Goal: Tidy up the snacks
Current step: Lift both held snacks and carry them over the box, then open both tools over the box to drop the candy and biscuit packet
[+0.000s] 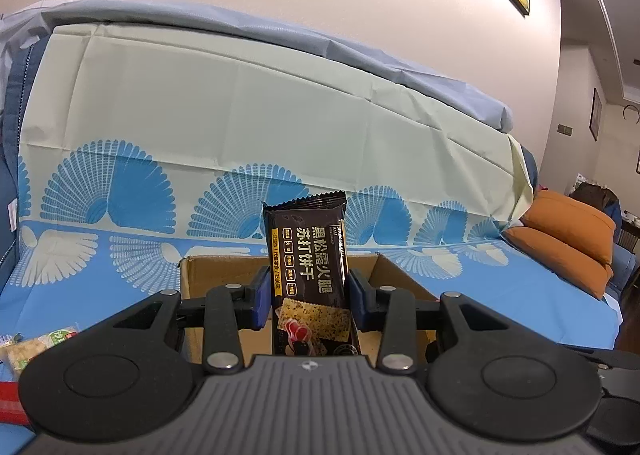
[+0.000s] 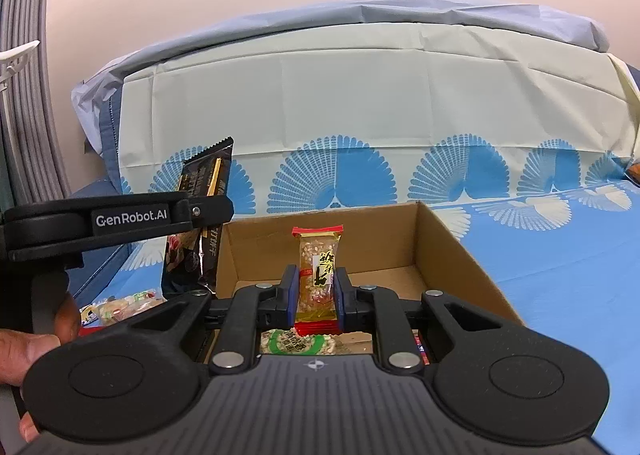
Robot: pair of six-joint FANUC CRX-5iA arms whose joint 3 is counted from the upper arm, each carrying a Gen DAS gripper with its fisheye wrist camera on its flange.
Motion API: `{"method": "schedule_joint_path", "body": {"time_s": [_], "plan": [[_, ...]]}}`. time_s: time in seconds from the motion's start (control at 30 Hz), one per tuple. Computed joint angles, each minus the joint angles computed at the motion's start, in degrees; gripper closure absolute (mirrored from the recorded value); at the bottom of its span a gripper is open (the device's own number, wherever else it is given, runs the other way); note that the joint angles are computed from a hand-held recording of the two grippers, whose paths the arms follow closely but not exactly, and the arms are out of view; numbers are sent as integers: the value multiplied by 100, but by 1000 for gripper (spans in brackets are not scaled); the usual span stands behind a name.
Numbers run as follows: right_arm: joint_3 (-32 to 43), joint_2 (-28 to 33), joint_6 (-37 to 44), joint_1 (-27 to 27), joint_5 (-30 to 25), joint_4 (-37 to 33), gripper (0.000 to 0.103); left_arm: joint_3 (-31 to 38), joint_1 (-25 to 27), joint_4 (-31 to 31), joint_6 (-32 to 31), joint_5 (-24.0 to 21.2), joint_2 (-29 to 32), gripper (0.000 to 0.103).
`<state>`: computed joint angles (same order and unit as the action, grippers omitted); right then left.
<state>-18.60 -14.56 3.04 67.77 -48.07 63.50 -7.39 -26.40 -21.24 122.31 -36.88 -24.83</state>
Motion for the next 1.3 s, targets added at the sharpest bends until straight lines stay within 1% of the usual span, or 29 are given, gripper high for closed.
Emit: {"method": "schedule_joint_path", "body": {"time_s": [0.3,0.4,0.43,0.47,0.53,0.57,0.67,0.83,0.93,1.0,1.03,1.1,1.13,1.2,1.27,1.3], "plan": [[-8,-10,-50,24,-64,36,84,-18,-2,14,-2,78,17,60],[13,-2,-4,23,-92,-7,82,-176,189,535,-450,298,-10,59],[62,27,53,54,-140,-82,80,-171,150,460,-416,317,-9,58],[117,66,133,84,-232,-170,64,-178,123,398,-415,358,-22,54],[215,158,149,142,-434,-197,44,-166,35,205,-306,419,-39,47],[213,159,129,141,-445,-181,41,-157,-11,96,-207,414,-49,45],[208,151,110,128,-441,-188,37,-149,-32,15,-66,399,-65,44],[228,193,7,124,-479,-171,37,-154,-17,-92,60,338,-125,44],[230,228,-58,129,-501,-88,37,-248,58,-21,-75,393,-230,44],[210,271,-163,150,-515,104,37,-323,102,5,-190,413,-327,45],[203,294,-206,162,-516,189,38,-353,116,-2,-257,371,-390,46],[209,337,-280,187,-474,318,39,-450,239,168,-507,354,-509,52],[204,358,-314,202,-420,398,41,-524,371,398,-746,334,-589,58],[210,398,-320,227,-305,513,44,-735,789,1148,-1445,277,-790,67],[224,450,-368,262,-230,669,48,-1008,1307,2007,-2112,225,-1028,86],[231,467,-406,273,-181,730,49,-1142,1626,2489,-2462,117,-1161,88]]}}
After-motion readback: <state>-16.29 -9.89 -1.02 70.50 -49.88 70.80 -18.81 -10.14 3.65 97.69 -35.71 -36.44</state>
